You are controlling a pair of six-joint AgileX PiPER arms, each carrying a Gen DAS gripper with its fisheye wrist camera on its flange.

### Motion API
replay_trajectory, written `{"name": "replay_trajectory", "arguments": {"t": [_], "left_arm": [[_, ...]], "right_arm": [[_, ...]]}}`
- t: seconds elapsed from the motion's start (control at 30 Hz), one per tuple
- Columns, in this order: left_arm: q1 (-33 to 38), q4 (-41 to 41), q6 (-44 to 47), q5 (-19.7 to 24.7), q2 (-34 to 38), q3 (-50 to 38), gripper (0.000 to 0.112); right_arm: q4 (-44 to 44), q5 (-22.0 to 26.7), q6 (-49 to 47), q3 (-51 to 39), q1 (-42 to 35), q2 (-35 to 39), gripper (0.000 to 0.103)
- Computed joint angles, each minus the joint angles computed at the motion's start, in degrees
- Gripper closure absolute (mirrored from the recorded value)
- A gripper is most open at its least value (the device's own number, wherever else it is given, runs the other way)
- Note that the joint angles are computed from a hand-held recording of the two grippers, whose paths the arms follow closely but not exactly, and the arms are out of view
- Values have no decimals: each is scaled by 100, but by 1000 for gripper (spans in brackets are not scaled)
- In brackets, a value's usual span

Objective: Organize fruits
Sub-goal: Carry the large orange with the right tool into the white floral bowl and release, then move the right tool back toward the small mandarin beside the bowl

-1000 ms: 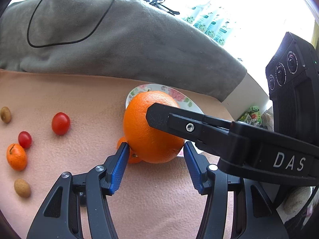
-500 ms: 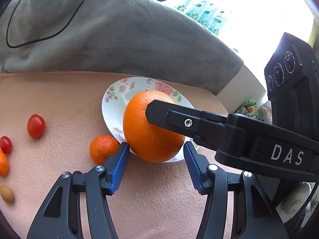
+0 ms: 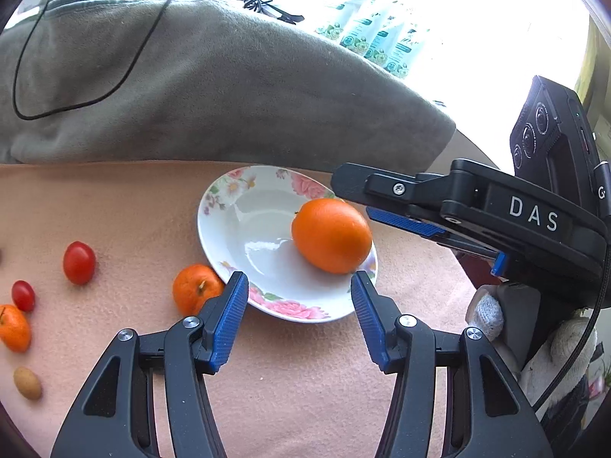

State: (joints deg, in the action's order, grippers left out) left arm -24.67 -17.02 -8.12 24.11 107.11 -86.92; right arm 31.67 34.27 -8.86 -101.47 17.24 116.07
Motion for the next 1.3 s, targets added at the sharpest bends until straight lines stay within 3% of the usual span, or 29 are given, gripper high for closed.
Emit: {"name": "replay_trajectory", "arguments": {"t": [0.1, 0.23, 0.37, 0.9, 1.07, 1.3], "left_arm": [[15, 65, -10, -91, -218, 316, 58], [-58, 483, -379, -96, -345, 451, 57], [-132, 931, -791, -104, -423, 530, 53], [84, 2503, -2378, -325, -1326, 1689, 49], [345, 2665, -2589, -447, -1769, 2277, 49], [681, 2879, -2890, -515, -2240, 2947, 49]], "right_arm": [[-41, -150, -20, 184, 6, -134, 31], [-336, -386, 109, 442, 106, -301, 30], [-329, -608, 80, 724, 161, -478, 20], [-13, -1189, -376, 1580, 419, -990, 19], [313, -1229, -692, 1761, 514, -1092, 19], [80, -1361, -568, 2054, 793, -1201, 19]]}}
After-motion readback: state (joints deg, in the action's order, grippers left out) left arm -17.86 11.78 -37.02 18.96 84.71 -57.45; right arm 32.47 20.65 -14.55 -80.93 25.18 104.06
